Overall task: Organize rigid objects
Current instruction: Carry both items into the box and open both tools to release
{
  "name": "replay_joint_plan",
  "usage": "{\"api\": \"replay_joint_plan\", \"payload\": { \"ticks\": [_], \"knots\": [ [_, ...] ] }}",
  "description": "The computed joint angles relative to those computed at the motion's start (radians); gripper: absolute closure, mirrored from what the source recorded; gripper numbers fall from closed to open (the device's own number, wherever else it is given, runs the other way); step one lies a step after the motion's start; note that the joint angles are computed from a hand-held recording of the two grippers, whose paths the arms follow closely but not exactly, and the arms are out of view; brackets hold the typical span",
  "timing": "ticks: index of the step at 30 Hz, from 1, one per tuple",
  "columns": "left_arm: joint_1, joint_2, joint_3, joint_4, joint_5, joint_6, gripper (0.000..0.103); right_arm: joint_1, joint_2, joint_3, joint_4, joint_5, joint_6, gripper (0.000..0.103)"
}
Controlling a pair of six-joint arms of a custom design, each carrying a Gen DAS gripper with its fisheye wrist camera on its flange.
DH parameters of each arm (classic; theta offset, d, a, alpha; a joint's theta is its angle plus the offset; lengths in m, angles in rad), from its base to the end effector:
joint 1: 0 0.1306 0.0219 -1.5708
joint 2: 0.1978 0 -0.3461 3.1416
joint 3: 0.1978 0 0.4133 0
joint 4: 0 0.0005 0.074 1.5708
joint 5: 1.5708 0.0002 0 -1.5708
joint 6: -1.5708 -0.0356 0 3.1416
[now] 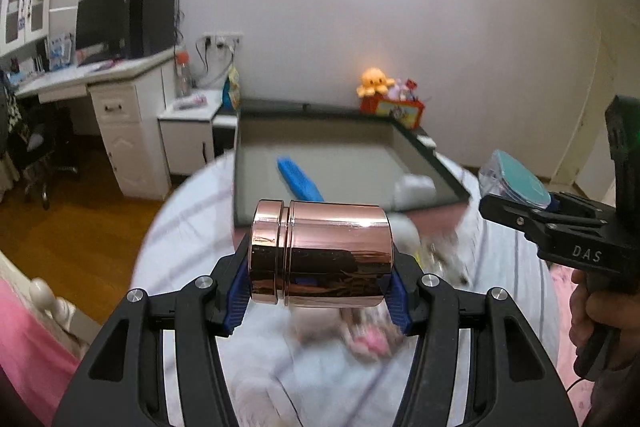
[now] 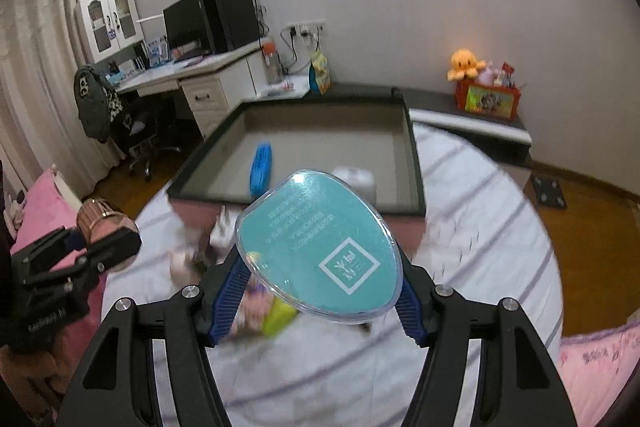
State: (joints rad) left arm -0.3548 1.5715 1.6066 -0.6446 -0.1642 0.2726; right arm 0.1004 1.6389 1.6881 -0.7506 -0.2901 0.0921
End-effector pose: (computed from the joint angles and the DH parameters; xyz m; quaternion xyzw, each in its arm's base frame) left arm 0.5575 -0.2009 0.4218 -0.0016 0.8845 -0.0730 0.4607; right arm 0.6041 0.0706 0.4149 -0.1468 0.8875 0.1328 0.4162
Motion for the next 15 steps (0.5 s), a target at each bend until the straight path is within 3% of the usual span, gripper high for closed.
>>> {"api": "replay_joint_plan", "payload": {
  "ticks": [8, 15],
  "knots": [
    [0.047, 0.177, 0.269, -0.038, 0.028, -0.029, 0.046, 0.012, 0.181, 0.272, -0.039, 0.007, -0.017, 0.036],
    [0.064, 0.405, 0.582, -0.146, 0.052, -0.030, 0.046, 0.019, 0.381, 0.542, -0.144, 0.030, -0.034, 0.036]
  ]
}}
